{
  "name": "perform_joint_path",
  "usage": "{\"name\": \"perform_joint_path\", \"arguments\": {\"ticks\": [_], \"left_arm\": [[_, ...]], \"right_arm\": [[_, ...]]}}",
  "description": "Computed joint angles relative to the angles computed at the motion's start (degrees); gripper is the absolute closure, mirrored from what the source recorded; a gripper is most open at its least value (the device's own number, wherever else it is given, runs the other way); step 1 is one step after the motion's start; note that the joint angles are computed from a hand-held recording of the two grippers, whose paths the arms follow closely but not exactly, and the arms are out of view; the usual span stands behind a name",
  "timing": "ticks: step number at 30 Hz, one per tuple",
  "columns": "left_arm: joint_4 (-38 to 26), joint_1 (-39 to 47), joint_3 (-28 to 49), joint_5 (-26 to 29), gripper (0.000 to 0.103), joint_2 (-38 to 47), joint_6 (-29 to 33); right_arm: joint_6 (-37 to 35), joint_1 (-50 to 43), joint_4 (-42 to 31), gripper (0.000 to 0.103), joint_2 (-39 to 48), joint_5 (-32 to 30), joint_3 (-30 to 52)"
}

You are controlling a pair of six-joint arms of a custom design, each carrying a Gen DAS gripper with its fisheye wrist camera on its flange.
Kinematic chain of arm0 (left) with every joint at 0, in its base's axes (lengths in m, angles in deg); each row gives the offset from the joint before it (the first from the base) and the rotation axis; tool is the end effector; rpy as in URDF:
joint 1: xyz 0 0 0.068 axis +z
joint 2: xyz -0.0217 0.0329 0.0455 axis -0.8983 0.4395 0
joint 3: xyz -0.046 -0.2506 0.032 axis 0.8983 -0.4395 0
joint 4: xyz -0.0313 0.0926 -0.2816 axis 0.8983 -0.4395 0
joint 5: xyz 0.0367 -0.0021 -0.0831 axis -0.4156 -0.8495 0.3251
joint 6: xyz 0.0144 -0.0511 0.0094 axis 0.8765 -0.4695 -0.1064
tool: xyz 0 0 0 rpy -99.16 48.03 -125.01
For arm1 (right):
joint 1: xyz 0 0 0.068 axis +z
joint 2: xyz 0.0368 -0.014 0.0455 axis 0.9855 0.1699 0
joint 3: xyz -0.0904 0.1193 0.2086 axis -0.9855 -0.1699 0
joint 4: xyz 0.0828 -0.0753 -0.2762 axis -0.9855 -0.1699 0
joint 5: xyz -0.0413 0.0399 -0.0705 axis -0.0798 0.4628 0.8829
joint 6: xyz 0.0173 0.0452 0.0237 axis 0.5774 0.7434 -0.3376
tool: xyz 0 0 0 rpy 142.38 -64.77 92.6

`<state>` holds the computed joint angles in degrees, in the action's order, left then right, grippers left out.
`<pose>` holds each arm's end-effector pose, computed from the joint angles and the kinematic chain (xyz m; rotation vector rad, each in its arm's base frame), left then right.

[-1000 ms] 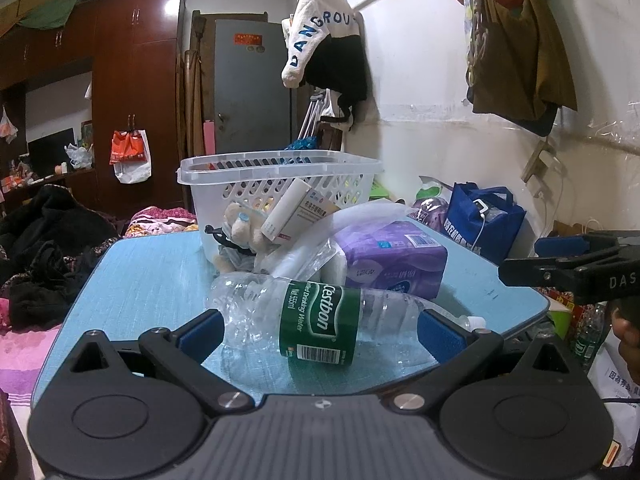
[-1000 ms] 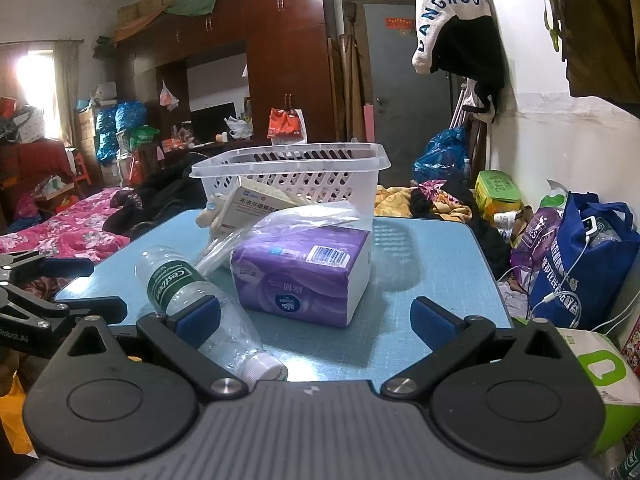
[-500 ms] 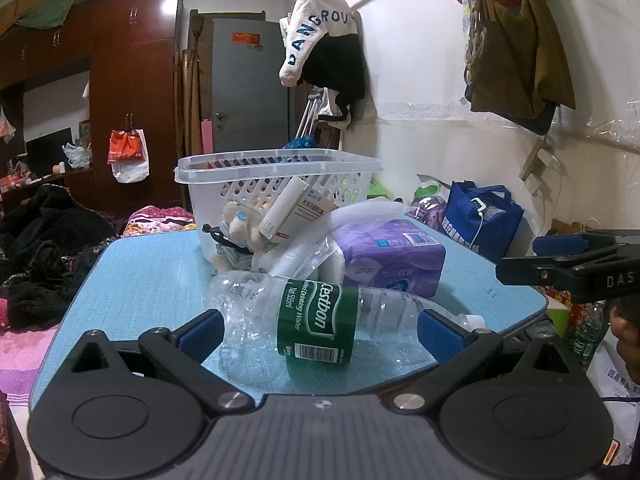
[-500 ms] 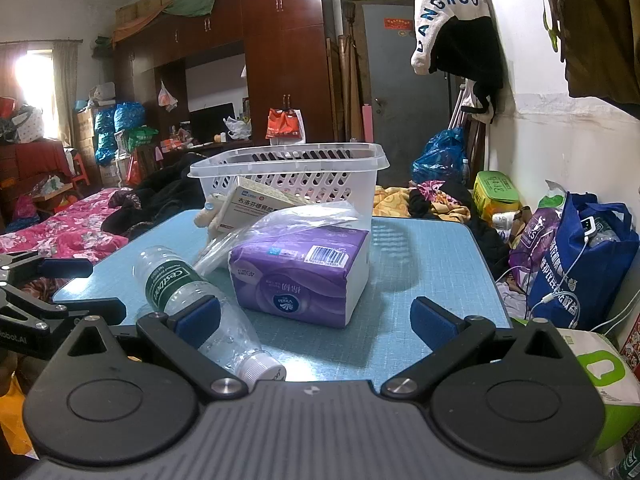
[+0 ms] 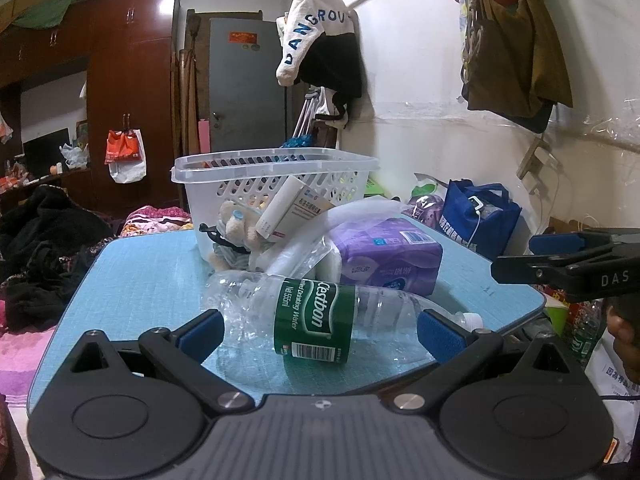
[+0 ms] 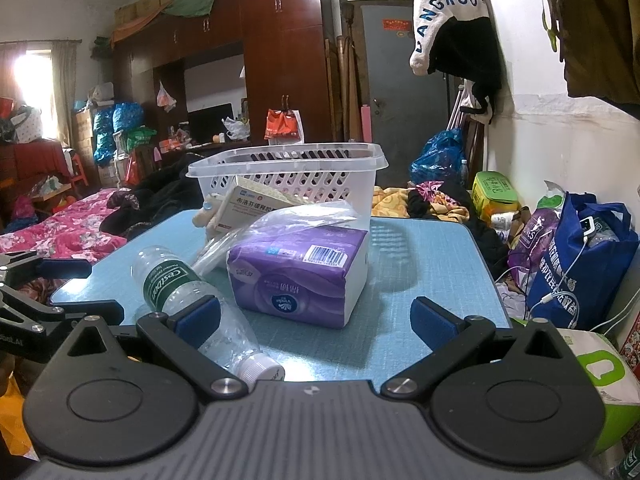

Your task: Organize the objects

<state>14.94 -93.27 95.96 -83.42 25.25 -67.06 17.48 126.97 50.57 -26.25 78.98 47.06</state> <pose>0.1753 -0.0986 0.1762 0.5130 1.9255 -0.3294 0.1447 0.1240 0.1984 -0.0629 1.9693 0.1495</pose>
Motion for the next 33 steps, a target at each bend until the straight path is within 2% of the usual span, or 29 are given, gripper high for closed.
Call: {"name": "perform_joint_path", "arguments": {"ticks": [33], "left_arm": [[-0.62,1.44,1.04,2.23,0.0,1.56,0.26]], "right_arm": [[0.33,0.04,-0.59,0.0,0.1,-0.57,0.08]]}}
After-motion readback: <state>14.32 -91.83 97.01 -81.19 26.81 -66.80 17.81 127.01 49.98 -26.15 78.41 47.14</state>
